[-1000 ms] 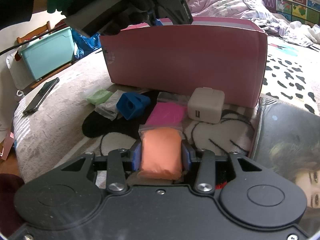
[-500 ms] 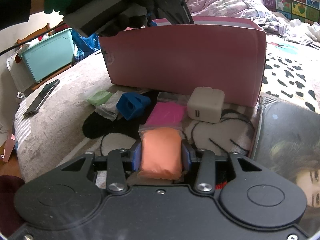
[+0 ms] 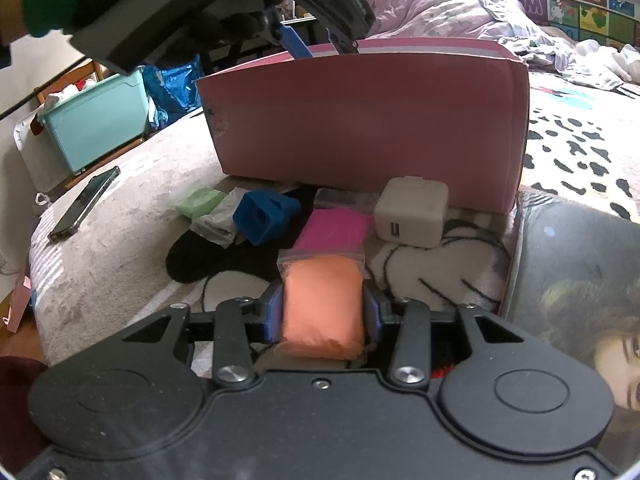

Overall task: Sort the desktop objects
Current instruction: 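Open the left tool to drop the brown bag into the box, then carry the orange clay bag with the right tool into the pink box and release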

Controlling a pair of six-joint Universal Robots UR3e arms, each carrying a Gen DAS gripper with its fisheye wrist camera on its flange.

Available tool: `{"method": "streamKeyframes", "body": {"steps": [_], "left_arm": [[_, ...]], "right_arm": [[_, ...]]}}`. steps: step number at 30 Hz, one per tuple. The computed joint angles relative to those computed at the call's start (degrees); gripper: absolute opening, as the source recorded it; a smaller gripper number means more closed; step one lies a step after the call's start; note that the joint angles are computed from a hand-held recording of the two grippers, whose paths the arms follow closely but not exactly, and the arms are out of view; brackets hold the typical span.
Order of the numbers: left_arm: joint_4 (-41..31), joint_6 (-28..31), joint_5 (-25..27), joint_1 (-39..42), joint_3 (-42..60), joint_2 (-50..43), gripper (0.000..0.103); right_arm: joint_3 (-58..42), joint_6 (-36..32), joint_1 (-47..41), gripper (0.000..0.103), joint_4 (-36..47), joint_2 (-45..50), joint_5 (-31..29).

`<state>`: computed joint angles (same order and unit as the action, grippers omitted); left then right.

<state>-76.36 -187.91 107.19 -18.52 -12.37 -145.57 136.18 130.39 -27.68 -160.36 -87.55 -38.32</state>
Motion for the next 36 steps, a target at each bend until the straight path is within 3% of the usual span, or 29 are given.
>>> {"method": "streamKeyframes", "body": {"steps": [7,16,20,24,29,36], "left_arm": [[12.5,3.1,0.4,-0.8,-22.7,13.6,0.050],[22.2,5.3,-2.2,-0.5,-42.1,26.9,0.050],[30.4,6.3,-3.7,0.2,-54.3,34.7,0.050],[40.6,8.0,-7.9,2.0,-71.1,45.8,0.050],[49.2,5.6,-14.7,6.7,-92.0,58.8,0.051],[59.9,0.4,-16.0,11.9,-111.3,62.5,0.051]], "right_arm": [[2.0,-0.1,-0.8,0.040,-2.6,-0.2,1.0],[7.4,-4.2,-2.1,0.040,-0.8,-5.8,3.6],[10.0,-9.6,-4.8,0.040,7.2,-12.9,5.7],[10.9,-14.1,-8.0,0.040,16.5,-19.3,7.1],[10.7,-17.0,-11.6,0.040,25.9,-25.3,8.8],[8.8,-22.6,-16.6,0.040,43.5,-35.4,10.8]]}}
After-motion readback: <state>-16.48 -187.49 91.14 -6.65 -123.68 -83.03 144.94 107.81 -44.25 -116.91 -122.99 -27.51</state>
